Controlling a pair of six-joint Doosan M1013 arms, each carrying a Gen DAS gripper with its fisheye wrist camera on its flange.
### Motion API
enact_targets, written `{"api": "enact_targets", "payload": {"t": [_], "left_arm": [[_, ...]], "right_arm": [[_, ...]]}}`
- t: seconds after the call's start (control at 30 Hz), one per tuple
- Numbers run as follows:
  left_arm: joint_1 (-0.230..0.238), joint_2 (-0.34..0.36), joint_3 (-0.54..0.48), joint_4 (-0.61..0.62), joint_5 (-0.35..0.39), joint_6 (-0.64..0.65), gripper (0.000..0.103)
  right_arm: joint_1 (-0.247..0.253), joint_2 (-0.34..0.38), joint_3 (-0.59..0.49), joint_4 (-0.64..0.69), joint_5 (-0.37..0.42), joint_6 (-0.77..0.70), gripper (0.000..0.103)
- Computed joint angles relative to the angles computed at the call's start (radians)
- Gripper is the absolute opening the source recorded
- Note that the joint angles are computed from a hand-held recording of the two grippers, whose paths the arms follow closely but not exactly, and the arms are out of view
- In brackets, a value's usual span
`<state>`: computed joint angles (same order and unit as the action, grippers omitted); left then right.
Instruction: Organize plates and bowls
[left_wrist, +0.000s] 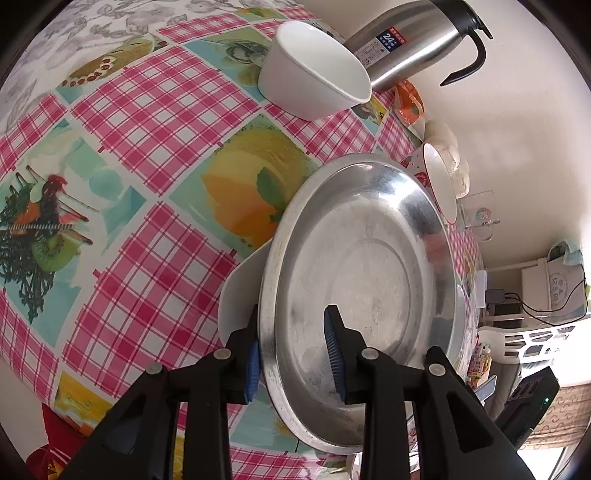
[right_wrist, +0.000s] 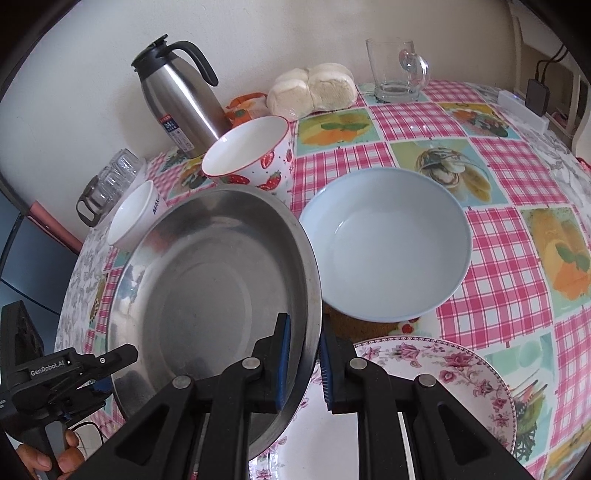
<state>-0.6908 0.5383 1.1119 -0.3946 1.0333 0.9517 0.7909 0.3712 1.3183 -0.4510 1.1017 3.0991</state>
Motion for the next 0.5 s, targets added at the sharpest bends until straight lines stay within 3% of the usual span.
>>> {"api": "enact_targets", "payload": {"t": [0.5], "left_arm": [[-0.013, 0.046, -0.074, 0.009, 0.076, 0.04, 0.032]], "right_arm": [[-0.001, -0.005, 0.003, 0.006, 0.006, 0.023, 0.017]]}}
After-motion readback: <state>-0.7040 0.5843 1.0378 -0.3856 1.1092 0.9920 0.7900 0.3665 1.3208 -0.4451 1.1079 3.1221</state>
